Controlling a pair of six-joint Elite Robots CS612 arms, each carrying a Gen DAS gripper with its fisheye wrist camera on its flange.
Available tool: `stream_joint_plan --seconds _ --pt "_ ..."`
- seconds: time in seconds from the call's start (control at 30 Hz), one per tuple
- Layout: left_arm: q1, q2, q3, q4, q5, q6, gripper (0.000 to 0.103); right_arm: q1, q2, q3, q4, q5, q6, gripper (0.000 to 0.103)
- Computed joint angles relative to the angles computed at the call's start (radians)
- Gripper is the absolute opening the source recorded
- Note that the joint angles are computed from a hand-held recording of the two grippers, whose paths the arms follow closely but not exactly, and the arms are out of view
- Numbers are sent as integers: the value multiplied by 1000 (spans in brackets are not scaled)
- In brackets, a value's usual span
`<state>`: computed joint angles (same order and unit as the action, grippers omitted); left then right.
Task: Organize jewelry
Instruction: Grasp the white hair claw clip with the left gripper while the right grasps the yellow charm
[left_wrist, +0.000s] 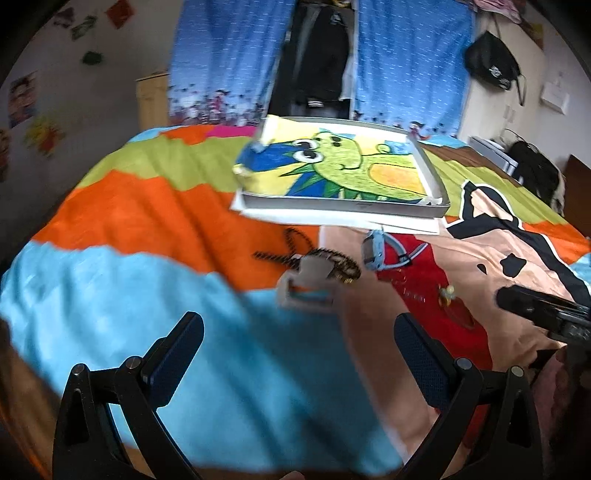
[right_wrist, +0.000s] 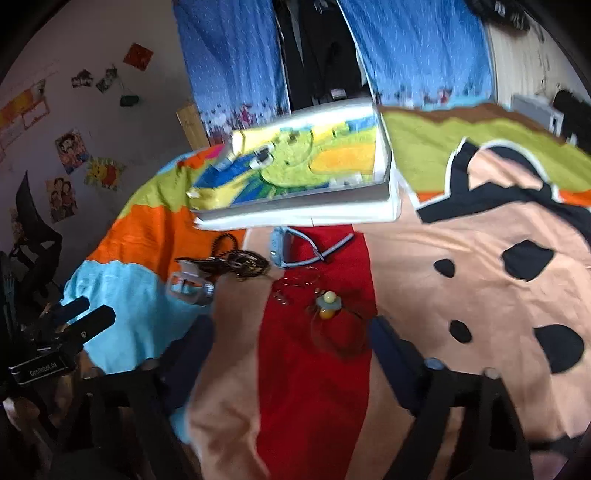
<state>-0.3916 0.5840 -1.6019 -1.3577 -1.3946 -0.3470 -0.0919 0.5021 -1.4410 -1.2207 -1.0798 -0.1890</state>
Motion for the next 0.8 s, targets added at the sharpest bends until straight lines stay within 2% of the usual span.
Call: stream_joint_plan --seconds 0.03,0.1,0.13,0.2,0.33,0.47,0.53,0.63,0.73,0.8 --pt "5 -2 17 -15 -15 12 101 1 -7 25 8 1 3 70" --pt "14 -7 54 -45 -45 34 101 3 -16 63 18 -4 8 58" --pt "17 -7 70 -61 -49 47 101 4 -18 78 17 -5 14 55" --pt "21 -10 101 -79 -47 71 99 7 -18 95 19 -23 24 44" --pt "29 -18 150 -89 -63 81 92 17 -18 116 22 -76 26 41" --pt "36 -25 186 -98 -84 78 87 21 -21 137 19 -98 30 32" --pt "37 -32 203 -85 -92 79 74 24 -21 141 13 -105 30 29" --pt "40 -35 212 -57 -97 72 62 27 -21 146 7 -120 26 23" --pt "43 -31 205 -58 -107 58 62 29 -21 148 8 -131 31 17" --pt "42 -29 200 -60 -100 56 62 29 -19 147 1 -123 39 17"
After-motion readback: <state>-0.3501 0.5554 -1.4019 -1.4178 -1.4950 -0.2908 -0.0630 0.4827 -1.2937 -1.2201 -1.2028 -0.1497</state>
